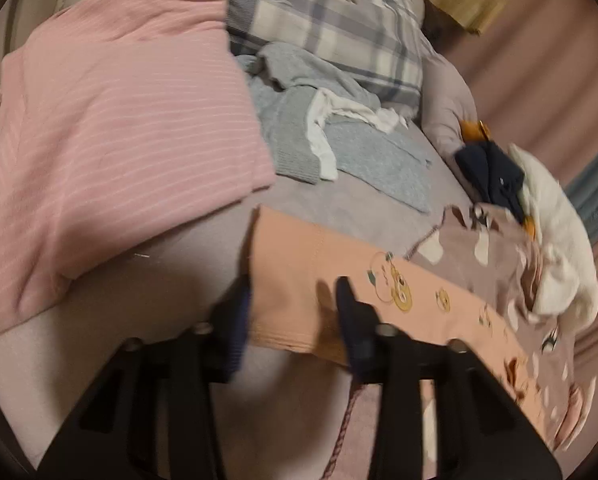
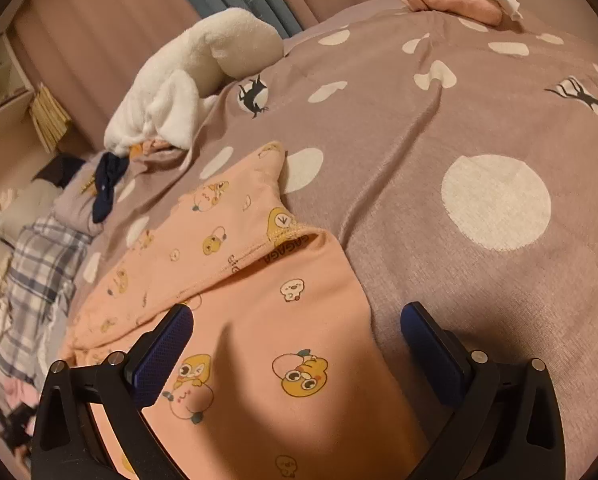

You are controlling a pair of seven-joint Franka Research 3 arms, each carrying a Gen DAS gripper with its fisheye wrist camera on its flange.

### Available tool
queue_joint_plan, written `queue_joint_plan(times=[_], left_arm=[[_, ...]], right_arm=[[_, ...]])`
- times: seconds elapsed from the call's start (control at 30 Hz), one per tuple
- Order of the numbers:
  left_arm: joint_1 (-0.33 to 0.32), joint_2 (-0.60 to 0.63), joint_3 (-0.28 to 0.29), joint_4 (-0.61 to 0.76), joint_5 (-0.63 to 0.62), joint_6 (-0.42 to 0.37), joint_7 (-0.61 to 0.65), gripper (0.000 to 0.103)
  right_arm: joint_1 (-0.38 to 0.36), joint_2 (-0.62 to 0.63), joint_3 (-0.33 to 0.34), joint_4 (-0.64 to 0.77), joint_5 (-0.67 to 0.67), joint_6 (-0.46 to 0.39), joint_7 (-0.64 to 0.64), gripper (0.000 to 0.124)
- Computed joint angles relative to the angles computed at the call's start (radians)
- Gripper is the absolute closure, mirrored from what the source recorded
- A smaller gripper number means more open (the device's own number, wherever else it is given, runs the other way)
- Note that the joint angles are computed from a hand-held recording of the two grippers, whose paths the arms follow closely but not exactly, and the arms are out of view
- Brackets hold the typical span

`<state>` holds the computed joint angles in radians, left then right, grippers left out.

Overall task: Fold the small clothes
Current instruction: 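Grasp the other sleeve cuff with the left gripper, then carry the sleeve across the shirt body and open the left gripper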

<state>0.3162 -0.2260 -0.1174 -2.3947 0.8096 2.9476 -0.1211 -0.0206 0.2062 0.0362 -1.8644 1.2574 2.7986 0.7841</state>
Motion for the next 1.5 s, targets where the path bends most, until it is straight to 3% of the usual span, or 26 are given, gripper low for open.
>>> queue_joint_plan(times=[0.1, 0.13, 0.23, 0.3, 0.33, 0.4, 0.53, 0.67, 0.77, 0.83, 0.93, 1.03, 1.23, 1.37, 1.5], left_arm=[[0.032, 0.004, 0.017, -0.036, 0.017, 0.132, -0.04, 0.093], [0.042, 0.005, 0.013, -0.046, 0.007, 0.153, -0.041, 0.093], [0.092, 0.001, -0.037, -0.043, 0.023, 0.171, -0.069, 0.095], [0.181, -0.011, -0.123, -0.022, 0.149, 0.178, -0.188, 0.095], [0.186, -0.008, -0.138, -0.004, 0.17, 0.156, -0.195, 0.095], [0.101, 0.015, -0.108, 0.046, 0.095, 0.049, -0.067, 0.096], [-0.047, 0.074, -0.017, 0.114, -0.07, 0.052, 0.146, 0.096], [-0.098, 0.09, -0.03, 0.199, -0.014, -0.01, 0.168, 0.096], [-0.155, 0.116, -0.018, 0.253, -0.071, 0.023, 0.222, 0.096], [-0.218, 0.152, -0.003, 0.294, -0.213, 0.041, 0.361, 0.096], [-0.265, 0.208, -0.031, 0.4, -0.176, -0.051, 0.369, 0.096], [-0.322, 0.272, -0.035, 0.476, -0.231, -0.043, 0.423, 0.096], [-0.398, 0.398, -0.055, 0.607, -0.434, -0.03, 0.531, 0.096], [-0.473, 0.464, -0.04, 0.715, -0.411, -0.121, 0.545, 0.096], [-0.513, 0.536, -0.031, 0.792, -0.447, -0.079, 0.542, 0.096]], right_arm=[[-0.005, 0.0, 0.003, 0.001, 0.029, -0.007, -0.022, 0.021], [-0.005, 0.0, 0.001, 0.0, 0.03, -0.007, -0.025, 0.021], [-0.006, 0.0, 0.001, 0.001, 0.04, -0.01, -0.032, 0.021], [-0.007, -0.001, 0.001, 0.002, 0.057, -0.016, -0.041, 0.021], [-0.008, -0.002, 0.001, 0.0, 0.062, -0.017, -0.046, 0.021], [-0.006, -0.003, -0.002, 0.0, 0.062, -0.019, -0.046, 0.021], [-0.014, -0.006, -0.002, -0.002, 0.117, -0.036, -0.086, 0.021], [-0.009, -0.01, -0.008, -0.008, 0.129, -0.038, -0.098, 0.021], [-0.009, -0.012, -0.009, -0.01, 0.145, -0.043, -0.109, 0.021], [-0.013, -0.016, -0.011, -0.013, 0.172, -0.056, -0.129, 0.021], [-0.012, -0.02, -0.016, -0.017, 0.192, -0.064, -0.145, 0.021], [-0.016, -0.022, -0.021, -0.016, 0.213, -0.089, -0.164, 0.021], [-0.055, -0.024, -0.046, -0.004, 0.157, -0.288, -0.188, 0.021], [-0.079, -0.019, -0.06, 0.012, 0.073, -0.419, -0.209, 0.021], [-0.097, -0.05, -0.072, -0.019, 0.047, -0.481, -0.245, 0.021]])
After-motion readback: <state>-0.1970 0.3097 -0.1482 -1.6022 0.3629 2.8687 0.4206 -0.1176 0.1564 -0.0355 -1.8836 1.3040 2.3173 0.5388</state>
